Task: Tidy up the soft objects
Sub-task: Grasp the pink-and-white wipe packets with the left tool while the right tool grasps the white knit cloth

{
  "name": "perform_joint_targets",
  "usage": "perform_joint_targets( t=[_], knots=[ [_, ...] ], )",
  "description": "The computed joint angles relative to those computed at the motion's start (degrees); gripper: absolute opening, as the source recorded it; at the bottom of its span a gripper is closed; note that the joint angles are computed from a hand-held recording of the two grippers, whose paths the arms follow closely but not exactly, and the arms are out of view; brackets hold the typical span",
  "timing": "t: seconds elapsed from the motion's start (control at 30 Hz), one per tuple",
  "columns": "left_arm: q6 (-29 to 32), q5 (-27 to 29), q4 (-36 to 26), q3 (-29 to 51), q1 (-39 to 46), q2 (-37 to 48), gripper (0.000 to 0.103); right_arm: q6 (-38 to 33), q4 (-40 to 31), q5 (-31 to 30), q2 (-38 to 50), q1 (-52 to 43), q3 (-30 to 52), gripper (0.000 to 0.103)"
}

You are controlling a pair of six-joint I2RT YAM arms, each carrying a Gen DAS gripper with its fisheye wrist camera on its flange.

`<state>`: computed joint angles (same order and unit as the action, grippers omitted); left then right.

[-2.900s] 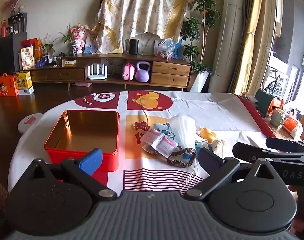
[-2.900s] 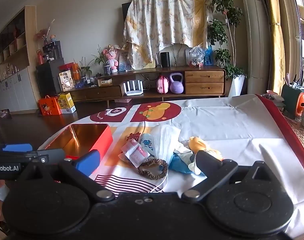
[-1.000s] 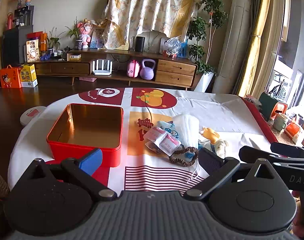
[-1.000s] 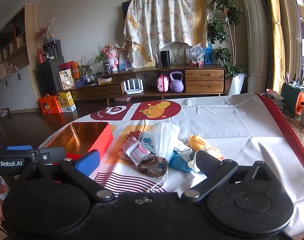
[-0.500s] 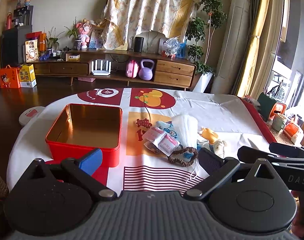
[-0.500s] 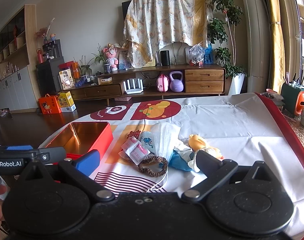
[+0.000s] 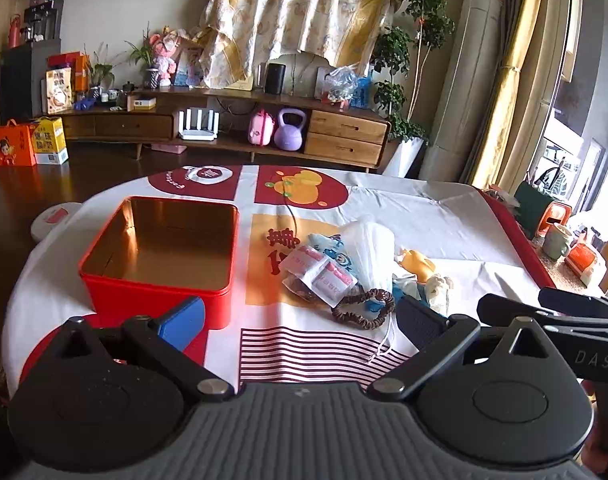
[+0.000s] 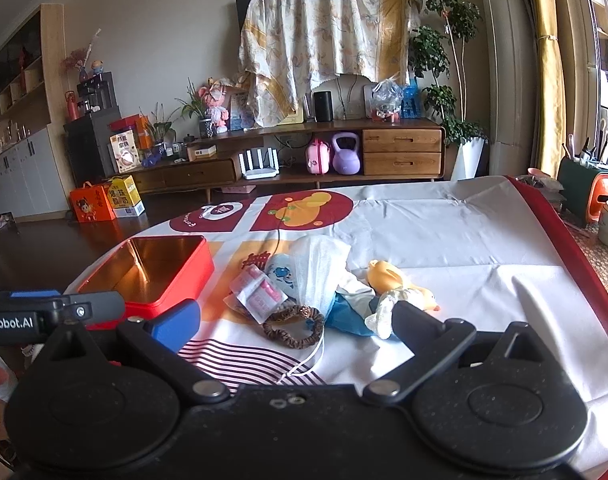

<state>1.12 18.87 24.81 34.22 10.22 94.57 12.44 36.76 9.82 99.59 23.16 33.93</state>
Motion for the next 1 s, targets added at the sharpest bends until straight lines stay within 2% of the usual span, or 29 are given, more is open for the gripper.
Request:
perform_joint_targets(
  t=[0.37, 0.5, 0.7, 0.83, 1.0],
  knots=[
    [-0.9, -1.32, 0.43, 9.71, -3.71, 9.9, 0.103, -3.41, -1.45, -1.76, 4.37, -4.52, 4.78, 0.102],
    [-0.02, -5.17, -0.6, 15.02, -6.49, 15.71, 0.103, -5.73, -1.5, -2.55, 7.95, -7.23, 7.07, 0.101],
    [0.43, -7.98, -3.74, 24.39, -9.61, 24.16, 0.103, -7.44, -3.73, -3.42, 13.38, -11.37, 12.42, 0.098],
    [1.03, -11.07, -5.69, 30.84, -11.57, 29.02, 0.103, -8.91, -5.65, -3.64, 17.0, -13.25, 17.47, 0.092],
    [0.75, -14.63, -11.44, 40.34, -13.12, 35.08, 0.103, -9.25, -7.58, -4.01, 21.08, -15.01, 23.23, 0.085]
  ],
)
